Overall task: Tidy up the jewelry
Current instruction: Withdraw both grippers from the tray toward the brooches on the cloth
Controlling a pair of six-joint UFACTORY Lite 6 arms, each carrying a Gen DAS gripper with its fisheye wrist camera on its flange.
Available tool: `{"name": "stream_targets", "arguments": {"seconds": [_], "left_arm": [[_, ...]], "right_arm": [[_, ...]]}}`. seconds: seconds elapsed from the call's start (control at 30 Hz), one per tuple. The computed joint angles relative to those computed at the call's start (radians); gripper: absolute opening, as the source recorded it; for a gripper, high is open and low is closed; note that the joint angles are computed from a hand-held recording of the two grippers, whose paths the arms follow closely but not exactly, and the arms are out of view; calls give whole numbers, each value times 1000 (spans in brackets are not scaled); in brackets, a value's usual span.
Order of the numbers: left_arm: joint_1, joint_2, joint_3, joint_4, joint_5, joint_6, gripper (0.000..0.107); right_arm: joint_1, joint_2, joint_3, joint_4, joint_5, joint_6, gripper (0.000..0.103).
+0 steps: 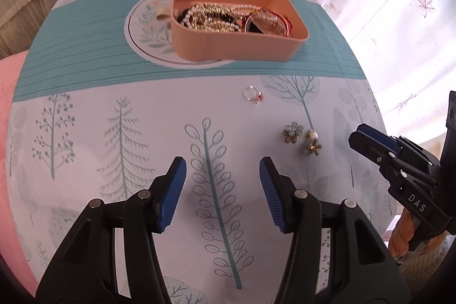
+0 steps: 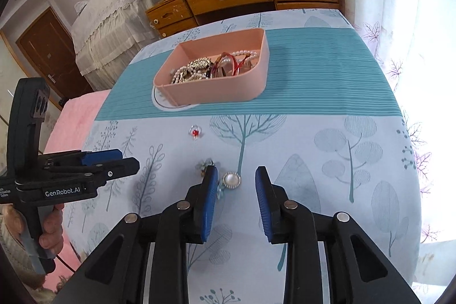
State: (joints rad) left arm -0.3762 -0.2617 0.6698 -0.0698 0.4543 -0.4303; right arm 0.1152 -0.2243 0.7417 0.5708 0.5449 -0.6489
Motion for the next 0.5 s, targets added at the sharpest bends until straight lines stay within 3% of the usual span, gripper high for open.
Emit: {"name": "stream_targets", "arguments": {"seconds": [0.5], "left_arm": [[-71, 68, -28, 66, -59, -100, 50]], "right_arm": [[97, 57, -71, 4, -94, -18, 28]]}}
